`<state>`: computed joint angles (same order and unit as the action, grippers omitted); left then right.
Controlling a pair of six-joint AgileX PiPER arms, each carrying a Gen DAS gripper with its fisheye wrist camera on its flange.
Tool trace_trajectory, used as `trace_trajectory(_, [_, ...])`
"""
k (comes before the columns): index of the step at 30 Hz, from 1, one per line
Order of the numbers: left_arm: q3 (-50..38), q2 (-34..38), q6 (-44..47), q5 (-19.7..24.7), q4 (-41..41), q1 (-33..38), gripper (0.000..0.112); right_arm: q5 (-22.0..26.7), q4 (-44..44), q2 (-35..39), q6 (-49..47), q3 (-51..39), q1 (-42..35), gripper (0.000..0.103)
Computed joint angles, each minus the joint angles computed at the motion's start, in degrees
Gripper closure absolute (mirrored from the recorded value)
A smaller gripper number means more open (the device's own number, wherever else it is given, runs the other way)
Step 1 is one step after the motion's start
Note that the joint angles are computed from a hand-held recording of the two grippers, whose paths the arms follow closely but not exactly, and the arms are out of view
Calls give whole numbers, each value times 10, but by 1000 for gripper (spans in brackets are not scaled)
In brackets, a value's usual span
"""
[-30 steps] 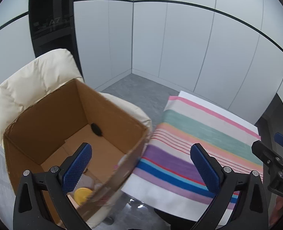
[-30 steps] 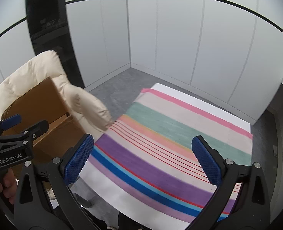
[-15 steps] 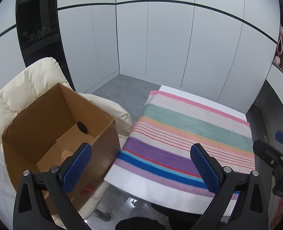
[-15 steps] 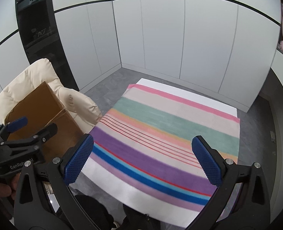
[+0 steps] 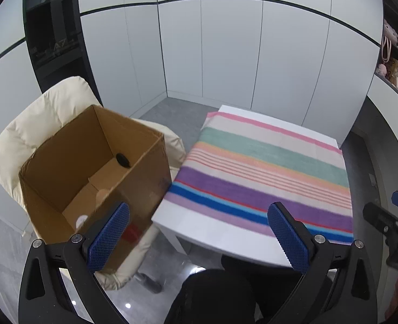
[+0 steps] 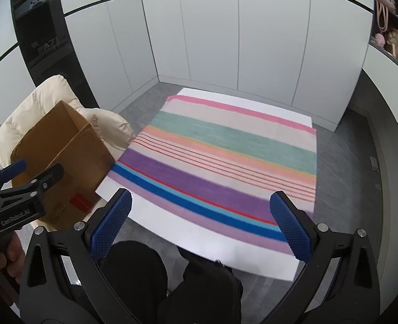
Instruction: Organize objects
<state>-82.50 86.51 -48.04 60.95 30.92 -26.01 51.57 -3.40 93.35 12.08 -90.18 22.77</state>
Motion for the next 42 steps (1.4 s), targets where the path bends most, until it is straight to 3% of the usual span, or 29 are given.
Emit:
trace_trajectory(8, [4, 4, -14, 5, 15, -32, 9, 8, -13, -13, 2, 14, 3, 0])
trace_trajectory(42, [16, -7, -27, -9, 13, -33, 9, 10, -29, 6, 13, 1, 17, 0])
